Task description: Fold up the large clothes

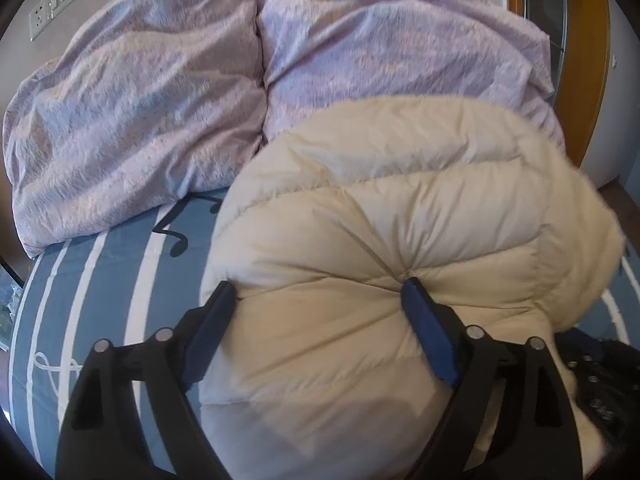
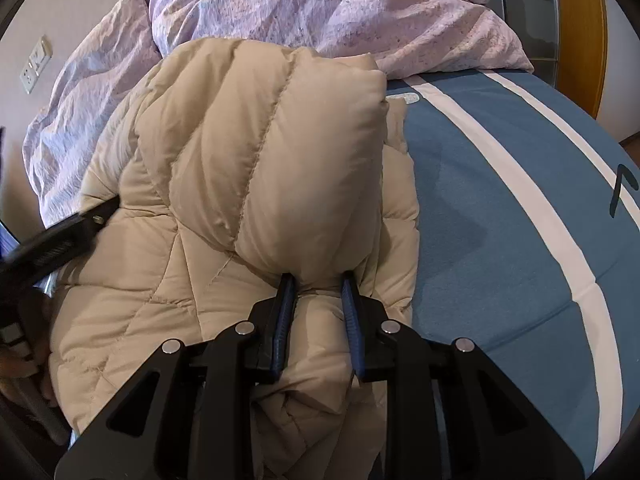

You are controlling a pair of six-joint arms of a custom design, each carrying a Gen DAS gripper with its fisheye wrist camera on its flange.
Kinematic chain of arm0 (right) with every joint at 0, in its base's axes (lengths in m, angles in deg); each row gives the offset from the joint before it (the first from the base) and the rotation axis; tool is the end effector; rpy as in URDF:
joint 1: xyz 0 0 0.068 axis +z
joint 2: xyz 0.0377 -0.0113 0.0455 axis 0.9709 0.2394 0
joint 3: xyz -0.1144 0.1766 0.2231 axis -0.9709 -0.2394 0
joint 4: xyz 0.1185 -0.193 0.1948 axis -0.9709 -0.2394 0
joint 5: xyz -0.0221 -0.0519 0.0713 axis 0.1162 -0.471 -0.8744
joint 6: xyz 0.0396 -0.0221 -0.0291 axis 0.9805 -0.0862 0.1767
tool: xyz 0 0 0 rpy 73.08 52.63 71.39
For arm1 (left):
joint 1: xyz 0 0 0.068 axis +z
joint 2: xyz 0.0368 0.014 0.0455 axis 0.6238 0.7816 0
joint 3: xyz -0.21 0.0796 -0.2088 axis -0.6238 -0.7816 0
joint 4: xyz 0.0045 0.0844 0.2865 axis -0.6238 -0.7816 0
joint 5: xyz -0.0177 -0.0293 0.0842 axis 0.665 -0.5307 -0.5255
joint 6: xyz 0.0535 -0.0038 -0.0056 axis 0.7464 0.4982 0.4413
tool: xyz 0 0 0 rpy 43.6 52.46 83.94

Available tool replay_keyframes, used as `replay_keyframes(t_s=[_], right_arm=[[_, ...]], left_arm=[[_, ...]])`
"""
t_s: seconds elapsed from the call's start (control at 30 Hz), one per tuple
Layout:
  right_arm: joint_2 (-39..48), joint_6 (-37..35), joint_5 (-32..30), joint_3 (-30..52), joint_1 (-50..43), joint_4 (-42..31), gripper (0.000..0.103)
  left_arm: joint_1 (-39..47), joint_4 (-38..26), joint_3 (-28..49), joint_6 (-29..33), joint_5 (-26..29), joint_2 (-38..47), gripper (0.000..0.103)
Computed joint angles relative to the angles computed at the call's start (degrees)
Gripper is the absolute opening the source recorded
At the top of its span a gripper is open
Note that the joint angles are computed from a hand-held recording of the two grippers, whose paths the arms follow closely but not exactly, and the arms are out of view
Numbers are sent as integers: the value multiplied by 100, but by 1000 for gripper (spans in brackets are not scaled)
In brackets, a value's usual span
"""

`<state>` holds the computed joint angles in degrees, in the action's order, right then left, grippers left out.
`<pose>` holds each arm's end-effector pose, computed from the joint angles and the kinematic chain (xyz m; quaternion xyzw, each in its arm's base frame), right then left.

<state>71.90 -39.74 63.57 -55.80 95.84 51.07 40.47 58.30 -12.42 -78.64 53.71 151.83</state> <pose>0.2496 0.0928 0.0011 0.0169 0.9314 0.1720 0.3202 0.3084 0.0132 0.0552 -0.0032 0.9317 0.0577 0.3585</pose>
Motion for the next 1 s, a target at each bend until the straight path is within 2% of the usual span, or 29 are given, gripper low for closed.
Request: replay_keyframes(t_s=[0.2, 0.37, 1.0], right_arm=[[82, -19, 19, -11, 8, 148, 25], [110, -68, 82, -24, 32, 210, 25], [167, -145, 168, -18, 67, 297, 25]], left_arm=[[185, 353, 181, -189, 271, 574, 95], [177, 815, 136, -237, 239, 894, 97], [124, 869, 259, -256, 58, 1118, 101]])
